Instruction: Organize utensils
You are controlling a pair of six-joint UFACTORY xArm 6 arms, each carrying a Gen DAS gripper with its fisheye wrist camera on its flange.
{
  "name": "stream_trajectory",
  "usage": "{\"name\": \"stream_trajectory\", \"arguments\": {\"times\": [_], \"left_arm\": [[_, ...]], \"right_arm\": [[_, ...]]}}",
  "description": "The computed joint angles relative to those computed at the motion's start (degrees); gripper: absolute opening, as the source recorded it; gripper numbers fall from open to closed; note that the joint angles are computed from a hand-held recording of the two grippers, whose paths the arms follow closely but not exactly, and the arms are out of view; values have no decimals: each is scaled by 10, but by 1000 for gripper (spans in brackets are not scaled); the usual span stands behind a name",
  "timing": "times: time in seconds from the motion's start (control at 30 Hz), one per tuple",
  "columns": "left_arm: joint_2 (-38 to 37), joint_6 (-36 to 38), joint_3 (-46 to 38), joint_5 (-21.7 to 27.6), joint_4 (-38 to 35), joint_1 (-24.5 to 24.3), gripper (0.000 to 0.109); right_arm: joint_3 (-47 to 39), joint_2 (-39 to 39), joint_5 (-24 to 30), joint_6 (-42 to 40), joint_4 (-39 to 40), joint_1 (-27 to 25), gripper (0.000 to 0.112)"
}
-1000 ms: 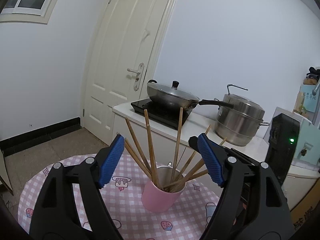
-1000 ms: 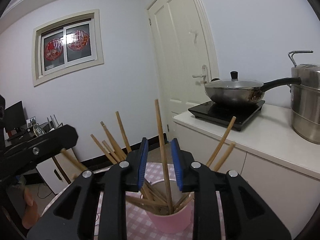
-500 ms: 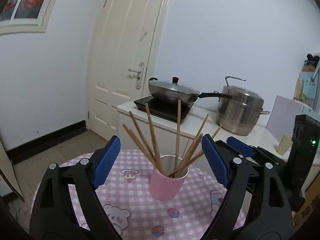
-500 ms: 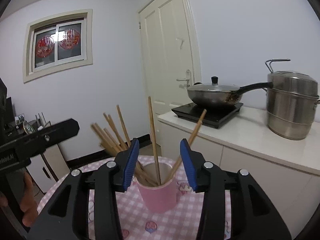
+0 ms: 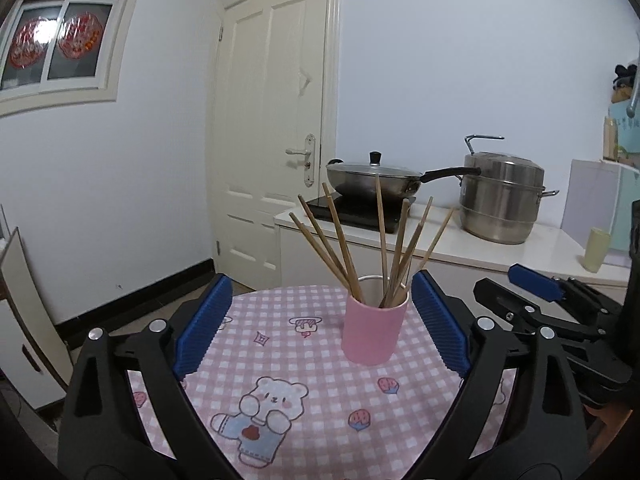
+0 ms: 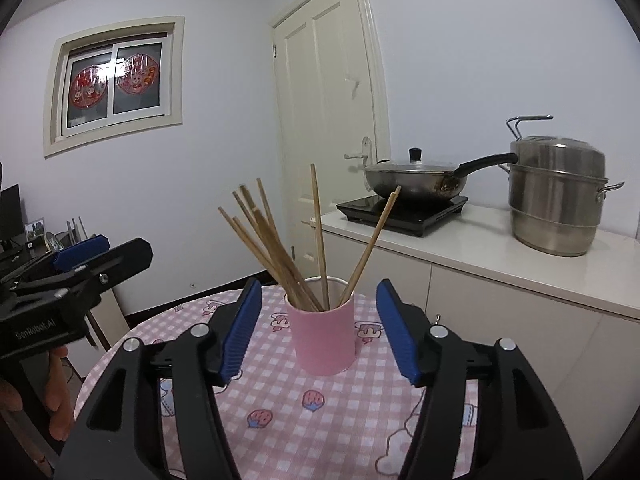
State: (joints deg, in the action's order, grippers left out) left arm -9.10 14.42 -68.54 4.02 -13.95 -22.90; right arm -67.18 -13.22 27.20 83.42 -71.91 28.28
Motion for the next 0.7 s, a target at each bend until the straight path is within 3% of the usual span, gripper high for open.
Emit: {"name": "stream_trajectory", "arguments": {"times": [0.2,0.3,0.43,0.5,0.7], "left_arm": [[-45,-139,67,-54,134,17,93],[-64,-258,85,-64,252,37,94],[-88,-288,104,-64,272,43,96],[-100,-328,112,-68,318,50,96],[-117,-405,114,-63,412,60,97]], "right_arm": [[28,-27,19,42,-23,18,71],[40,-43,38,62,-36,31,77],[42,-55,88,67,-47,58,86],[38,-57,112,59,-45,71,92],[35,-66,145,57,-63,104,93]]}}
